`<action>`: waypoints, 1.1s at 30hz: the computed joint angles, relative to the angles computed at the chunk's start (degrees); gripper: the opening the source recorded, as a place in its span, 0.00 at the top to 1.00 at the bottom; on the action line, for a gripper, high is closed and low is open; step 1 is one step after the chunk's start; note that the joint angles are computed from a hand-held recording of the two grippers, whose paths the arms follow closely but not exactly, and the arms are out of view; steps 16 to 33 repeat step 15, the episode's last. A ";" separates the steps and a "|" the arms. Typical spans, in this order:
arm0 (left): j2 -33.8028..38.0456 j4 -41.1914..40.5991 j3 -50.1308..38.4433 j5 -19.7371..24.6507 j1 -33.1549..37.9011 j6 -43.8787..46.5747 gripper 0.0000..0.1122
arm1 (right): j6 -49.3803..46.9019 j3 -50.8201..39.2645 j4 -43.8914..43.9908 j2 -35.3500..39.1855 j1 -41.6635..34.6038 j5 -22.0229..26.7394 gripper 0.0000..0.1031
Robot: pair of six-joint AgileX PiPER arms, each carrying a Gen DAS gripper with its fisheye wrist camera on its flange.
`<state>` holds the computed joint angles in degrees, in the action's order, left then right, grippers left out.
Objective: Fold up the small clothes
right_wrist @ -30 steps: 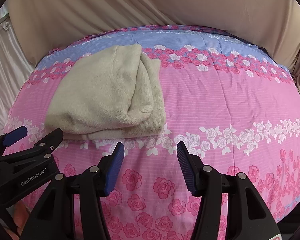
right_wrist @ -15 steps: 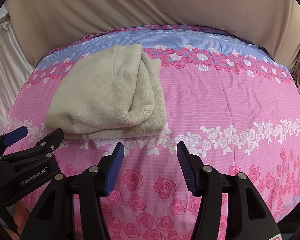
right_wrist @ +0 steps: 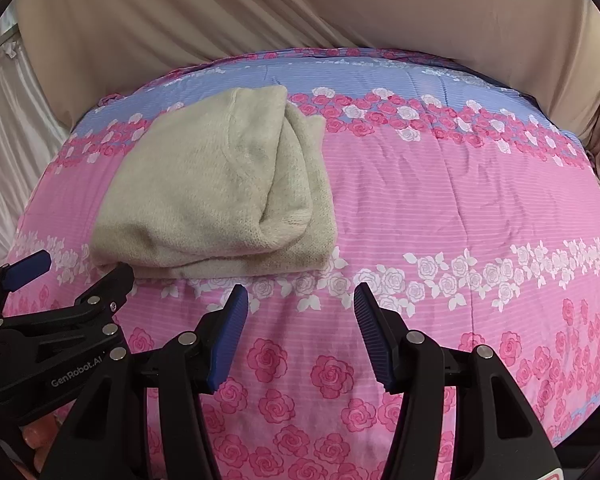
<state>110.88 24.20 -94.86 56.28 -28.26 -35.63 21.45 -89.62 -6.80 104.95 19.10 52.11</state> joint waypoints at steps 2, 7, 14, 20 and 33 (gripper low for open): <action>-0.18 0.86 0.21 -0.23 -0.35 -0.52 0.12 | -0.01 0.07 -0.05 -0.03 -0.06 -0.05 0.47; -0.43 -0.58 0.69 -1.45 0.48 0.10 0.12 | -0.15 0.16 0.11 0.00 -0.16 -0.27 0.47; -0.11 -0.72 0.37 -1.33 0.72 -0.12 0.12 | 0.51 -0.16 0.02 0.41 0.00 0.09 0.47; 0.23 -0.73 0.01 -0.91 0.69 -0.05 0.13 | 0.46 -0.29 0.09 0.54 0.06 0.16 0.47; 0.23 -0.73 0.01 -0.91 0.69 -0.05 0.13 | 0.46 -0.29 0.09 0.54 0.06 0.16 0.47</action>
